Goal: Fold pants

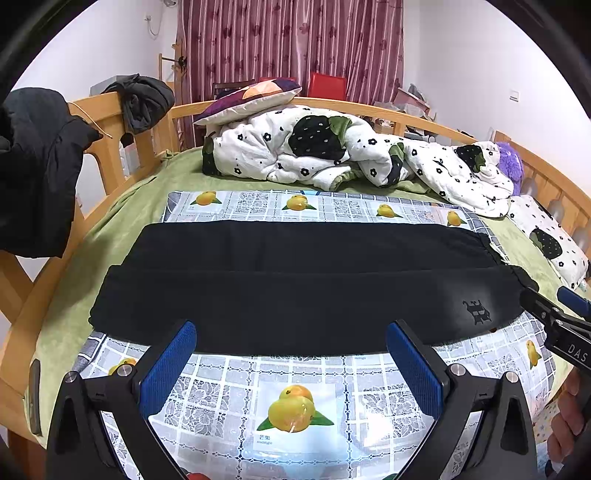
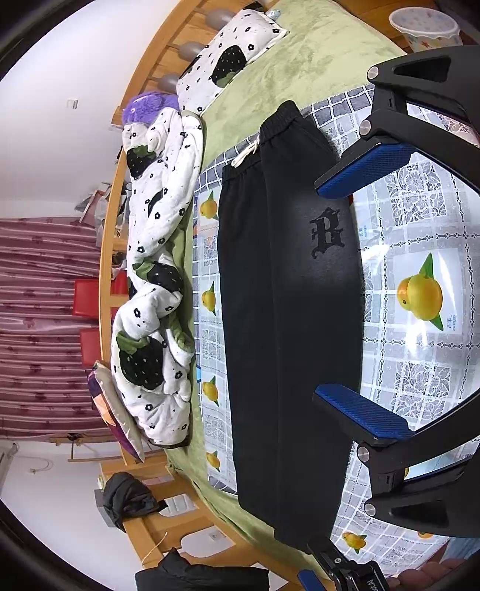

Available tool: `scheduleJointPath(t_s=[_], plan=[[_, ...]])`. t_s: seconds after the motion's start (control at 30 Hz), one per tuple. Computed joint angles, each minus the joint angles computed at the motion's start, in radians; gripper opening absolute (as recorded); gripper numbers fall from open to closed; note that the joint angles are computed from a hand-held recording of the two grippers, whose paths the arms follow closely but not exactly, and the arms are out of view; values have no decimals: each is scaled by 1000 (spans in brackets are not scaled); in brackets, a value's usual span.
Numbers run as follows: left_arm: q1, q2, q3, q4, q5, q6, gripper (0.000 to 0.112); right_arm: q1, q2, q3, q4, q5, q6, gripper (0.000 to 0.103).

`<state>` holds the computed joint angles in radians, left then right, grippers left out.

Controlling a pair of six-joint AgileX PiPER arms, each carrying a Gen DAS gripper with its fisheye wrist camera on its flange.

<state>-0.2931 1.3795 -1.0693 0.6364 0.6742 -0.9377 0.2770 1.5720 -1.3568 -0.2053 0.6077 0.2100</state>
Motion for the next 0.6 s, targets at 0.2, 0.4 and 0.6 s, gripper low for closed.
scheduleJointPath(t_s=[0.2, 0.4, 0.6], plan=[[0, 0, -1, 1, 2, 0, 103, -1, -2, 7, -4, -7, 3, 99], [1, -2, -3, -5, 4, 7, 103, -2, -3, 6, -2, -7, 0, 99], [2, -4, -2, -5, 2, 8, 103, -3, -4, 16, -10, -17, 6, 99]])
